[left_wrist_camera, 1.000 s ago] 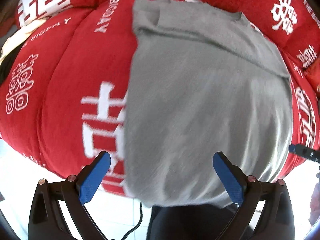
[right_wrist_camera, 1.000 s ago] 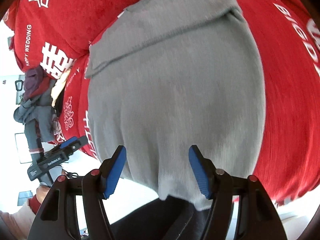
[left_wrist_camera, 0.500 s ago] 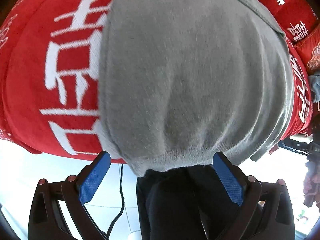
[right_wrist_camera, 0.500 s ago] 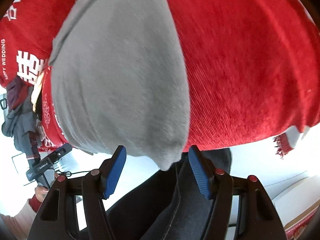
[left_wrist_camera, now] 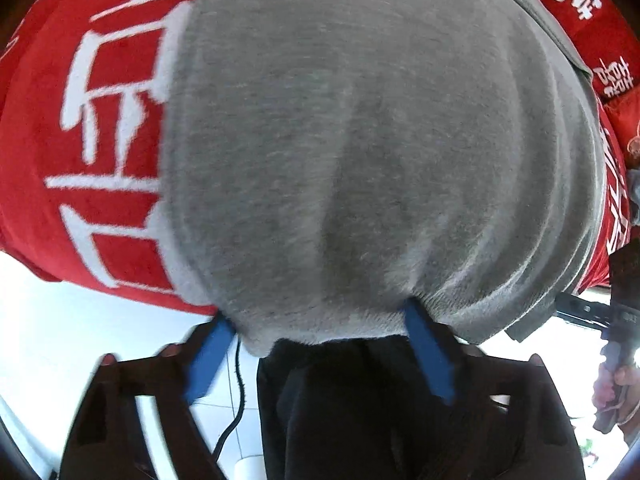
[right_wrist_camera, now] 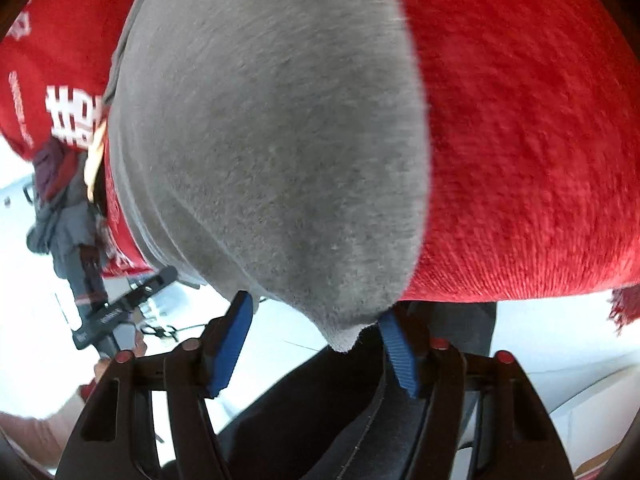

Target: Fold small clothes

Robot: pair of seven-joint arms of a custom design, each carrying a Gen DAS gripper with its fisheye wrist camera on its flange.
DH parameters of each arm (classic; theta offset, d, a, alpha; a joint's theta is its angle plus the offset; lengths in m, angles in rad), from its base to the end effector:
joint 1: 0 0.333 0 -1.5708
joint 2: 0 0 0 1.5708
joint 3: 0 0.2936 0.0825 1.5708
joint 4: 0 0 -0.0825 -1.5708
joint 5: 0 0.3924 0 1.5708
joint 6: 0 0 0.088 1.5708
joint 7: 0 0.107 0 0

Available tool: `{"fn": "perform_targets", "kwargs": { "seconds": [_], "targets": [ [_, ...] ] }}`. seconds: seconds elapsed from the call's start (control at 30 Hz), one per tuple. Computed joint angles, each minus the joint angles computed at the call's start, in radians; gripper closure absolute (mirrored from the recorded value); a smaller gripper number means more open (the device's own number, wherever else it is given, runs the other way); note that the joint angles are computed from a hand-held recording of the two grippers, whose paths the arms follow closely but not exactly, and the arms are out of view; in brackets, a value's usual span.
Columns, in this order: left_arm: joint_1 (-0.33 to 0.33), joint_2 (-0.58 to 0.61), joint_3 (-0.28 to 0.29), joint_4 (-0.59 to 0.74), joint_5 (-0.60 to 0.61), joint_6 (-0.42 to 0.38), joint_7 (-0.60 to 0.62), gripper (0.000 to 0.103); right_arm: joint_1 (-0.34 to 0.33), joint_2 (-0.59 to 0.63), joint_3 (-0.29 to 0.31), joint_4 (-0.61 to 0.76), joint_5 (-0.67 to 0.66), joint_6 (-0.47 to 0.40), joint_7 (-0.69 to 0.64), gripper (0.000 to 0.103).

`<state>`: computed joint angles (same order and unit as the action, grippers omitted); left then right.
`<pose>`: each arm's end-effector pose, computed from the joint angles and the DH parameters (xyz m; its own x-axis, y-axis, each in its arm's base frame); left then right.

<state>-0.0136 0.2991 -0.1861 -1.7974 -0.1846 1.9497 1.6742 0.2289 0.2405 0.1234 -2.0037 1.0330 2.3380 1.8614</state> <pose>0.6046 -0.1289 0.3496 -0.1963 -0.9539 0.2270 -0.9650 0.2289 0.1276 0.5692 0.2217 0.3275 -0.5892 -0.5360 -0.6046 -0.8044 0.4600 0.3760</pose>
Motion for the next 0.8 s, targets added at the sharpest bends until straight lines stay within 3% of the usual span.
{"fn": "perform_targets", "kwargs": {
  "seconds": [0.03,0.07,0.1,0.27,0.47,0.8],
  "targets": [
    [0.014,0.001,0.000,0.006,-0.025,-0.026,0.019,0.064,0.012,-0.002,-0.012,-0.004,0.010,0.004,-0.007,0.093],
    [0.029,0.001,-0.001,0.003,-0.056,-0.042,0.045,0.079,-0.005,-0.016,0.007,-0.023,0.066,0.032,-0.017,0.092],
    [0.046,0.004,-0.003,0.013,-0.098,-0.073,0.070,0.085,-0.020,-0.035,0.028,-0.036,0.141,0.062,-0.059,0.092],
    [0.069,-0.026,0.000,0.020,-0.182,-0.095,0.131,0.085,0.003,-0.058,0.012,-0.018,0.227,0.088,-0.114,0.092],
    [0.083,-0.067,0.009,0.018,-0.284,-0.062,0.178,0.085,0.015,-0.057,0.009,0.021,0.288,0.139,-0.127,0.092],
    [0.123,-0.072,0.036,0.065,-0.390,-0.028,0.230,0.085,0.017,0.000,0.013,0.151,0.202,0.139,-0.030,0.092]
  ]
}}
